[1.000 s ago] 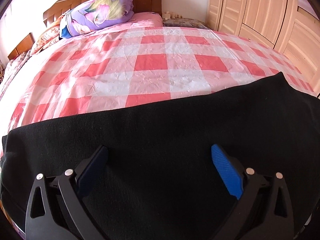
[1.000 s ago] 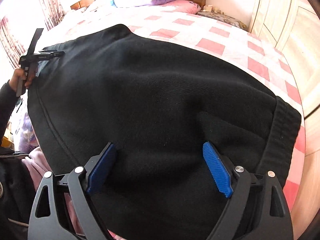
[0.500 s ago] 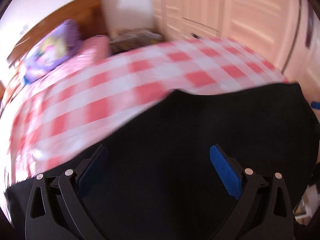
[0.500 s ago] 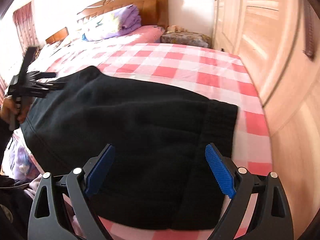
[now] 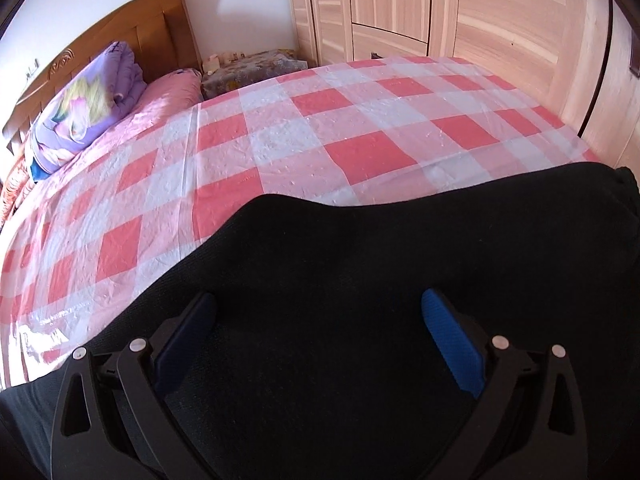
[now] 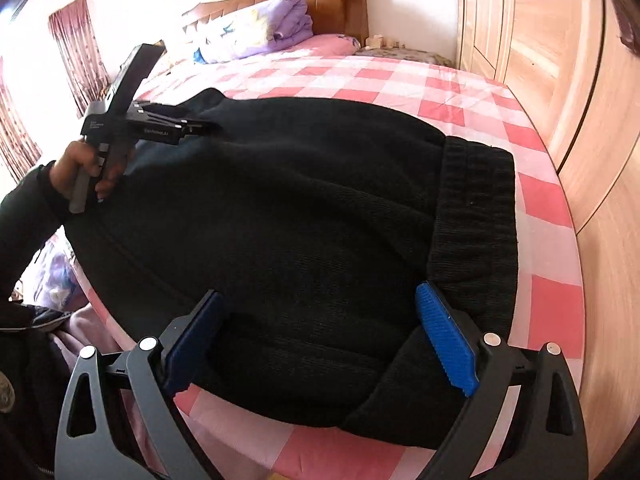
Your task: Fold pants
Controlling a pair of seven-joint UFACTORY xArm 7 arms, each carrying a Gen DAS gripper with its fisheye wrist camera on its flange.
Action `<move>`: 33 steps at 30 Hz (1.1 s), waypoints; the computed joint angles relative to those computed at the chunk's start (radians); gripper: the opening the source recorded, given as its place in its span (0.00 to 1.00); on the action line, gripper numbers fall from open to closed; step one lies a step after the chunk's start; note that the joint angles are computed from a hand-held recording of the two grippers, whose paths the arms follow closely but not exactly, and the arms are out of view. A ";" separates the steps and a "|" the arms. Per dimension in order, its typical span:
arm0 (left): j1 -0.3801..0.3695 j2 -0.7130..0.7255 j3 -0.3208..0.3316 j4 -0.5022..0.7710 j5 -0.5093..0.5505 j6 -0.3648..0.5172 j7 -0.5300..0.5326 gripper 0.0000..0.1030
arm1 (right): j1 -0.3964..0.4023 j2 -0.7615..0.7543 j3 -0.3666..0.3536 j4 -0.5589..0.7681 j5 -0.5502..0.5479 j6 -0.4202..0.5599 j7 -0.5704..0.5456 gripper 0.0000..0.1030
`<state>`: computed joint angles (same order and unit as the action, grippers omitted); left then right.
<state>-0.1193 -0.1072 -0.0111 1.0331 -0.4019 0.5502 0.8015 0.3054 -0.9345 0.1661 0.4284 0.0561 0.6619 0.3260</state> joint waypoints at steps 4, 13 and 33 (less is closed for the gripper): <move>-0.003 -0.009 -0.002 -0.014 0.005 -0.020 -0.001 0.99 | 0.005 -0.029 -0.004 -0.026 0.013 -0.018 0.012 0.89; -0.008 -0.018 0.004 -0.020 -0.006 -0.016 0.004 0.99 | -0.059 0.093 0.097 0.176 -0.079 0.054 0.160 0.93; 0.023 -0.208 0.156 -0.078 -0.208 0.058 0.146 0.99 | -0.102 0.267 0.178 0.305 -0.257 0.149 0.313 0.96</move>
